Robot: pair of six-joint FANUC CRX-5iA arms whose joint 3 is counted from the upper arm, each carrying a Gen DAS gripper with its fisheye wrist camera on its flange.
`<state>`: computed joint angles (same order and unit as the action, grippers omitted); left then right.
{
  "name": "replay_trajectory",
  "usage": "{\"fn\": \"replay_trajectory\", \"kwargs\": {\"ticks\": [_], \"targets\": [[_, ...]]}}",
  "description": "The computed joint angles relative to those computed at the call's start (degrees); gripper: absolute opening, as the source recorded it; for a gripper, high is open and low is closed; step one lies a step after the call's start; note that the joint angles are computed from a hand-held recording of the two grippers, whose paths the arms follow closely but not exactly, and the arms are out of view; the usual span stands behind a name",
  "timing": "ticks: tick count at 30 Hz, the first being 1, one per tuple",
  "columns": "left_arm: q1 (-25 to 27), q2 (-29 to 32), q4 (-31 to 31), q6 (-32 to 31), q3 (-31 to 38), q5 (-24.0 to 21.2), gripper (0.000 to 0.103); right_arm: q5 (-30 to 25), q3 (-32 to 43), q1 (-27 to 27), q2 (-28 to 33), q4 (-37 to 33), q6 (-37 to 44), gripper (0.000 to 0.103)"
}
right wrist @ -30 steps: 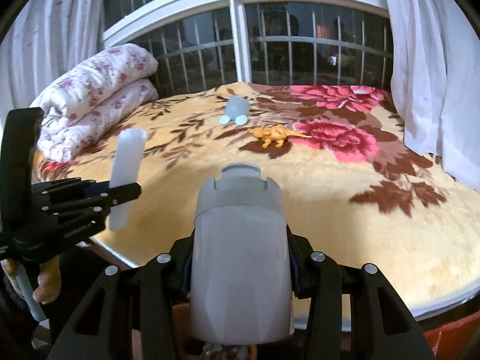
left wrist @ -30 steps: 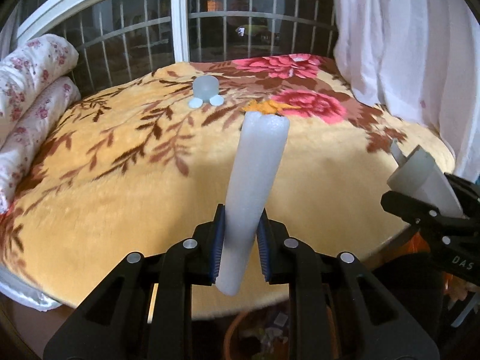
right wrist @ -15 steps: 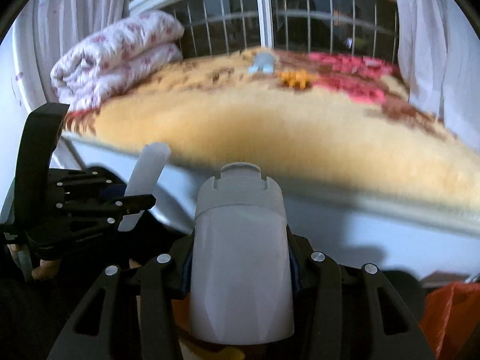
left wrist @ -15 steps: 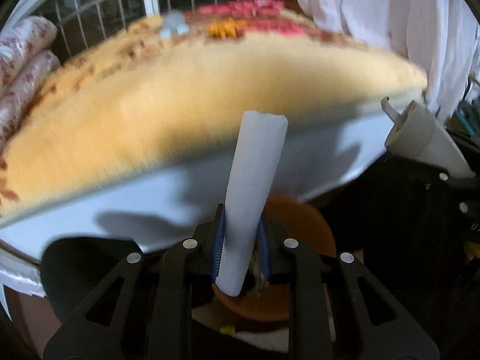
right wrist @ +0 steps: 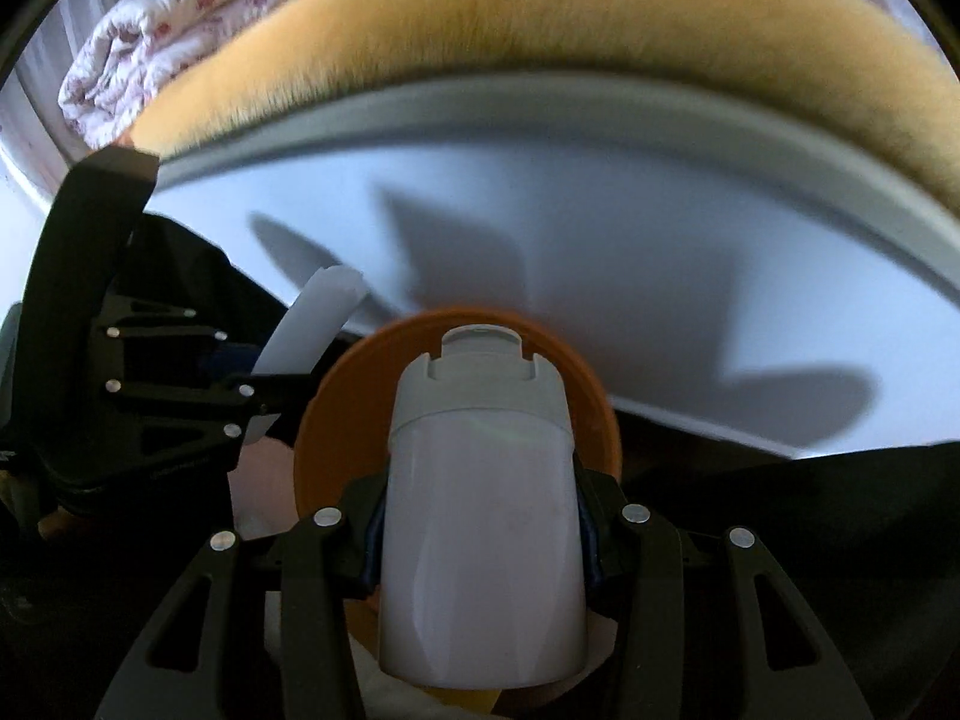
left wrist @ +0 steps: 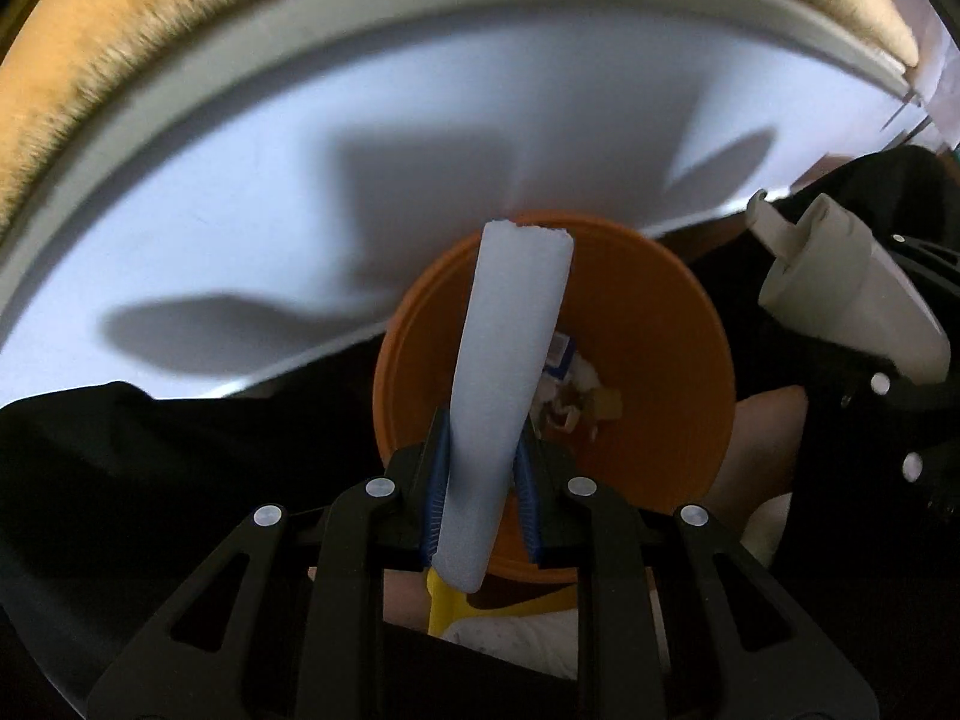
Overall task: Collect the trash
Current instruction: 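Drop the white tube into the orange bucket with the left tool while the right tool drops the grey cylinder, then grasp the orange dinosaur toy on the bed with the right tool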
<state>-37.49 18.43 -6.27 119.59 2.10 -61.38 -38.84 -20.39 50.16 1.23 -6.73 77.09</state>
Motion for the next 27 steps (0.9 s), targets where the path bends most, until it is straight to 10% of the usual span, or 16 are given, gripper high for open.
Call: {"fn": "replay_trajectory", "kwargs": {"ticks": [5, 16, 27], "targets": [[0.6, 3.1, 2.1, -2.0, 0.7, -2.9, 0.071, -5.1, 4.5, -1.3, 5.0, -3.6, 4.0, 0.065], [1.1, -0.8, 2.5, -3.6, -1.0, -0.4, 0.071, -4.2, 2.3, -2.6, -3.3, -0.7, 4.1, 0.065], [3.0, -10.0, -4.4, -2.3, 2.5, 5.6, 0.078, -2.1, 15.5, -7.4, 0.0, 5.3, 9.9, 0.067]]}}
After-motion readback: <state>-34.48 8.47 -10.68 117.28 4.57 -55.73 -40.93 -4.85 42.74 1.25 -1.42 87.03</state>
